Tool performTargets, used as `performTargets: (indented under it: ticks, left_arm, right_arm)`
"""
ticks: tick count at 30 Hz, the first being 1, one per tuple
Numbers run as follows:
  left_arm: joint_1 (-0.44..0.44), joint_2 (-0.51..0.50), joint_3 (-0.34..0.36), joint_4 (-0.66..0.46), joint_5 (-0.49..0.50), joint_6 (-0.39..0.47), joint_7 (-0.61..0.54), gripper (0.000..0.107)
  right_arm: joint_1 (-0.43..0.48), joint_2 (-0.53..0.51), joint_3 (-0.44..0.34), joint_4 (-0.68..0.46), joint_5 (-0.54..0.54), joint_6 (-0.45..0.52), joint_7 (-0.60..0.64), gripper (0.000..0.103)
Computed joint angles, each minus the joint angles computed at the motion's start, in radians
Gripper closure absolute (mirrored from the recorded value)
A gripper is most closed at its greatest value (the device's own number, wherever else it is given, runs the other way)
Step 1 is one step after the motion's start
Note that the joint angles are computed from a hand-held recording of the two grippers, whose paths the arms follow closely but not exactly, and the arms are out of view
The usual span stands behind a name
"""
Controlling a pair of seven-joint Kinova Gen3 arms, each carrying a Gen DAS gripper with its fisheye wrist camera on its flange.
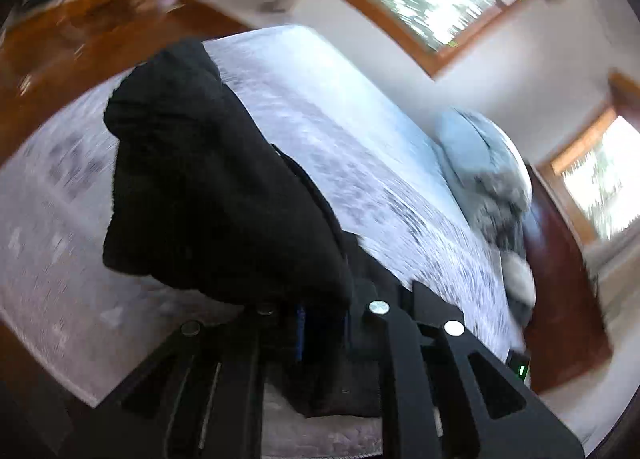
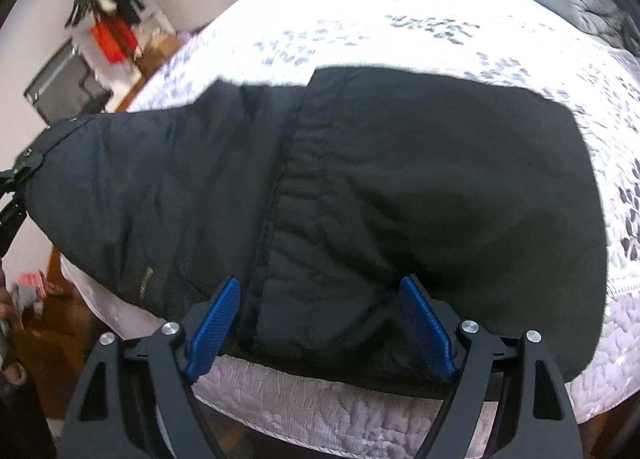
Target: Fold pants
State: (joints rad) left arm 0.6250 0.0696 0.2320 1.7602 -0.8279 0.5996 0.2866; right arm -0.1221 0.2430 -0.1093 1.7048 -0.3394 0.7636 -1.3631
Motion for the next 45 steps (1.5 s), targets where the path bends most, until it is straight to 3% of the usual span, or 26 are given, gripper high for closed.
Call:
performTargets:
  ticks: [2, 5, 9, 11, 17, 21, 25, 28, 31, 33, 35, 37, 40, 43, 45]
  left_arm:
    - [-0.008, 0.060, 0.045, -0.089, -0.006, 0.011, -0.081, 0.094]
    - [0.038, 0.147, 0.058, -0.215, 0.015, 0.086, -0.203, 0.093]
    - [0.034, 0.248, 0.161, -0.356, 0.034, 0.204, -0.366, 0.092]
    - [0.078, 0.296, 0.126, -0.418, 0.080, 0.226, -0.447, 0.092]
    - [0.248, 0.401, -0.072, -0.576, 0.275, 0.292, -0.691, 0.091]
    - [0.278, 0.484, -0.113, -0.697, 0.377, 0.365, -0.837, 0.087]
    - [0.289, 0.549, -0.153, -0.780, 0.497, 0.393, -0.951, 0.081]
    - [0.276, 0.563, -0.160, -0.788, 0.574, 0.388, -0.991, 0.079]
    - [0.298, 0.529, -0.204, -0.725, 0.631, 0.353, -1.001, 0.077]
    - [0.270, 0.499, -0.170, -0.686, 0.641, 0.320, -0.980, 0.070]
    - [0.215, 0.447, -0.087, -0.607, 0.606, 0.255, -0.914, 0.054]
    - [0.204, 0.408, -0.061, -0.570, 0.548, 0.255, -0.845, 0.040]
    - [0.281, 0.403, -0.151, -0.612, 0.493, 0.361, -0.767, 0.027]
    - [0.378, 0.451, -0.290, -0.661, 0.451, 0.483, -0.759, 0.027]
    - [0.415, 0.491, -0.373, -0.721, 0.492, 0.564, -0.797, 0.027]
  right_arm:
    - [0.014, -0.020, 0.008, 0.008, -0.003, -0.007, 0.007, 0.020]
    - [0.028, -0.038, 0.030, 0.015, 0.014, -0.010, -0.009, 0.020]
    - [0.075, -0.035, 0.049, 0.018, -0.013, -0.002, -0.012, 0.020]
    - [0.096, -0.031, 0.057, 0.024, -0.021, -0.007, -0.010, 0.020]
    - [0.100, -0.010, 0.059, 0.027, 0.021, -0.015, -0.020, 0.020]
    - [0.069, -0.011, 0.053, 0.046, 0.070, -0.050, -0.054, 0.020]
    - [0.127, -0.012, 0.039, 0.051, -0.012, -0.039, 0.009, 0.020]
    - [0.151, -0.014, 0.043, 0.052, -0.051, -0.026, 0.034, 0.020]
    - [0.143, -0.016, 0.054, 0.045, -0.037, -0.019, 0.018, 0.020]
    - [0.142, -0.017, 0.058, 0.041, -0.031, -0.008, 0.011, 0.020]
    - [0.140, -0.016, 0.063, 0.027, -0.023, 0.009, -0.002, 0.020]
    - [0.137, -0.020, 0.069, 0.015, -0.009, 0.020, -0.024, 0.020]
    - [0.163, -0.027, 0.069, -0.007, -0.041, 0.053, -0.013, 0.020]
    - [0.186, -0.032, 0.068, -0.033, -0.090, 0.078, 0.011, 0.013]
    - [0.188, -0.026, 0.062, -0.064, -0.108, 0.105, 0.030, 0.012]
